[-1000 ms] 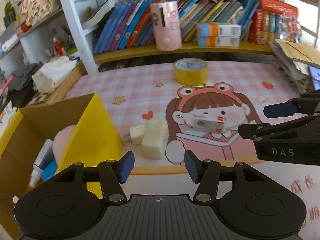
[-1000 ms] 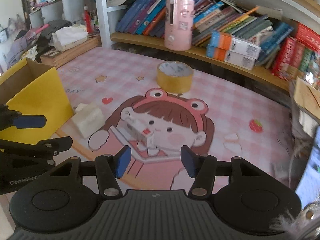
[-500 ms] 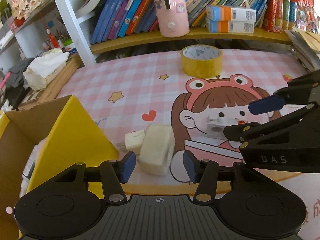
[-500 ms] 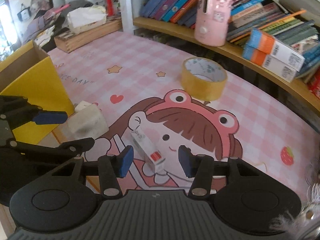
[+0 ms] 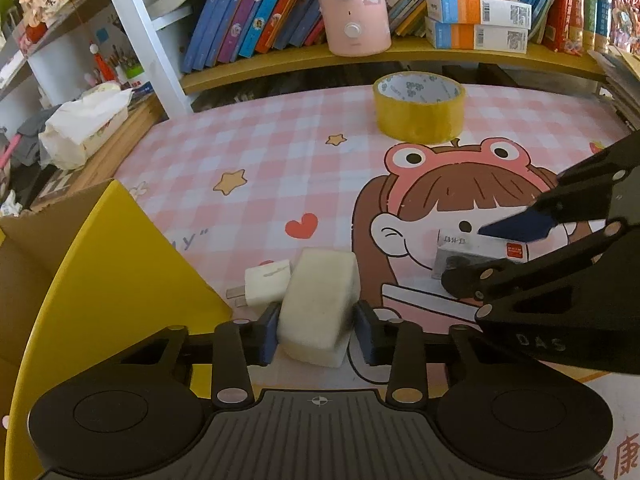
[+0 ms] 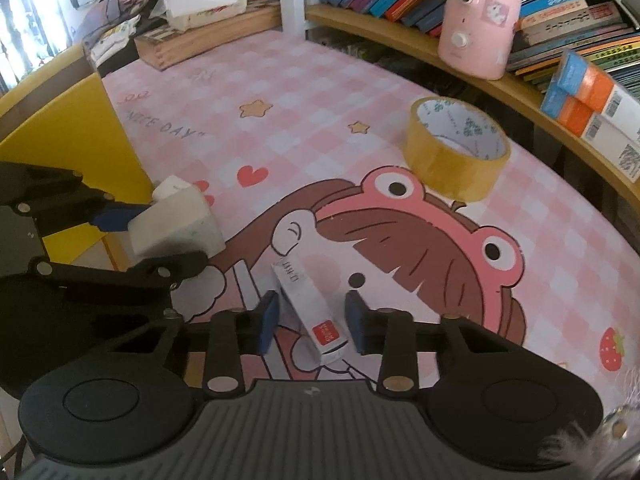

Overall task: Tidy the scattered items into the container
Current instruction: 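Close the left tool on the cream block while the right tool closes on the white-red tube, then lift and carry the cream block and white-red tube in both tools toward the yellow box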

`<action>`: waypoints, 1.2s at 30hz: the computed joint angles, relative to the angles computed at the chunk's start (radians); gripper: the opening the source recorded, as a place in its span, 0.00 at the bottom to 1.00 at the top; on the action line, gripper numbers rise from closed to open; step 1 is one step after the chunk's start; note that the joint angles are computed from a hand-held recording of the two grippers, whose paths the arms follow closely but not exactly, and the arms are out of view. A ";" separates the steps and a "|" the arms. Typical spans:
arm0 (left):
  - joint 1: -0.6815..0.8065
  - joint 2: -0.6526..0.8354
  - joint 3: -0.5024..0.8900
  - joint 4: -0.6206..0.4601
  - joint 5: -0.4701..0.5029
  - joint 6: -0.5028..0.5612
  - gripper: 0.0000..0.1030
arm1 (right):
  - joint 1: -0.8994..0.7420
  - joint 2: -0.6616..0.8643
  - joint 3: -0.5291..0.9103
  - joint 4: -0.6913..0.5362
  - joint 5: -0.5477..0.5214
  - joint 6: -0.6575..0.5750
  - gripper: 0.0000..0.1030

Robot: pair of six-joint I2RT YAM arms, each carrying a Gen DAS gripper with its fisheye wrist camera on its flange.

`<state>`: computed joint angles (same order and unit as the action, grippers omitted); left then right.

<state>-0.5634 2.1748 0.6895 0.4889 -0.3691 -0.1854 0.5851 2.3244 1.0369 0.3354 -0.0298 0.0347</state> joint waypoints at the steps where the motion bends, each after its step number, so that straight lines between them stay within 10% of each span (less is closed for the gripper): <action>1: 0.002 -0.003 -0.006 0.008 0.005 0.002 0.29 | 0.001 -0.001 -0.003 0.006 -0.002 -0.003 0.18; 21: -0.105 -0.482 -0.359 0.019 0.119 -0.072 0.22 | 0.169 -0.408 -0.482 0.171 0.236 0.347 0.13; 36: -0.211 -1.088 -0.635 -0.224 0.191 -0.078 0.22 | 0.605 -0.617 -0.575 -0.179 0.618 0.921 0.13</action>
<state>-0.7742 1.0864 0.0542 0.2649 -0.1783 -0.2634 1.1902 1.7075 0.4619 0.1560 0.5878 0.9560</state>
